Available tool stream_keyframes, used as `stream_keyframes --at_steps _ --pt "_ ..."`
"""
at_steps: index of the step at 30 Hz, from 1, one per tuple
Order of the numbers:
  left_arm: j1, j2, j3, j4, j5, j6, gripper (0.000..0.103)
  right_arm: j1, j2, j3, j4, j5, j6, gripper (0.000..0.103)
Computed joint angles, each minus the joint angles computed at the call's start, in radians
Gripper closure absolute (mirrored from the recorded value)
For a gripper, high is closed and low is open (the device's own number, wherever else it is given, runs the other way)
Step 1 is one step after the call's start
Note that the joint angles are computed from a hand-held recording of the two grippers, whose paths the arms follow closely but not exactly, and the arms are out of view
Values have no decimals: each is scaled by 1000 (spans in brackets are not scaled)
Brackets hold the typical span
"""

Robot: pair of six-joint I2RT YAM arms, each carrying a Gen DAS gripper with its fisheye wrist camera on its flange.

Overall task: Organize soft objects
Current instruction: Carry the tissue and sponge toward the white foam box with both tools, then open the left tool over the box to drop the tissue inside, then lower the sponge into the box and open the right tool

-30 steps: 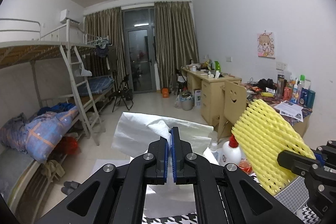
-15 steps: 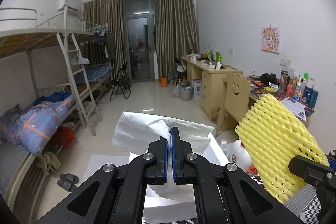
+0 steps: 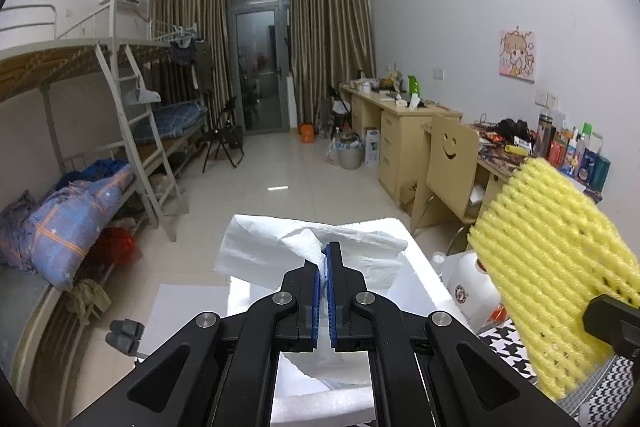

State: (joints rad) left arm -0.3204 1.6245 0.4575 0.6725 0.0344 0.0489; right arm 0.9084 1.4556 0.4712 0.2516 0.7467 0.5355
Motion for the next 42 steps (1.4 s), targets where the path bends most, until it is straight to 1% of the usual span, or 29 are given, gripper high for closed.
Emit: stream_keyframes --at_steps 2,3,5,6,7,8,10,11,13,16,22,28,33,39,42 --pt "1 32 26 -14 -2 2 98 -10 3 2 1 -7 -3 91" --pt "3 46 36 -18 -4 5 93 -12 7 5 0 -8 -3 91" --pt "8 81 61 -36 1 14 76 -17 12 9 -2 -10 -4 91" --pt "12 93 70 -50 6 16 60 -19 15 13 -5 -10 -4 91" --pt "19 98 70 -51 12 13 52 -21 19 18 -7 -10 -5 91" --pt "23 101 63 -36 12 11 49 -24 20 20 -9 -12 -8 91" --pt "25 98 51 -20 2 21 36 -27 33 28 -5 -15 -12 91" --pt "27 95 46 -16 1 22 32 -31 40 33 -6 -17 -13 91" --pt "36 76 20 9 -3 16 18 -37 48 42 -4 -27 -16 91" --pt "48 43 -19 49 -12 7 7 -49 56 47 6 -45 -24 91" --pt "82 -29 -73 57 2 21 1 -71 85 72 20 -82 -38 90" --pt "112 -72 -115 74 -2 24 1 -90 118 105 24 -120 -50 90" --pt "163 -126 -145 62 26 18 1 -92 151 149 11 -144 -51 90" --pt "226 -138 -172 74 62 24 1 -94 204 206 9 -155 -59 90" --pt "241 -132 -180 83 63 27 1 -104 237 238 7 -171 -65 90"
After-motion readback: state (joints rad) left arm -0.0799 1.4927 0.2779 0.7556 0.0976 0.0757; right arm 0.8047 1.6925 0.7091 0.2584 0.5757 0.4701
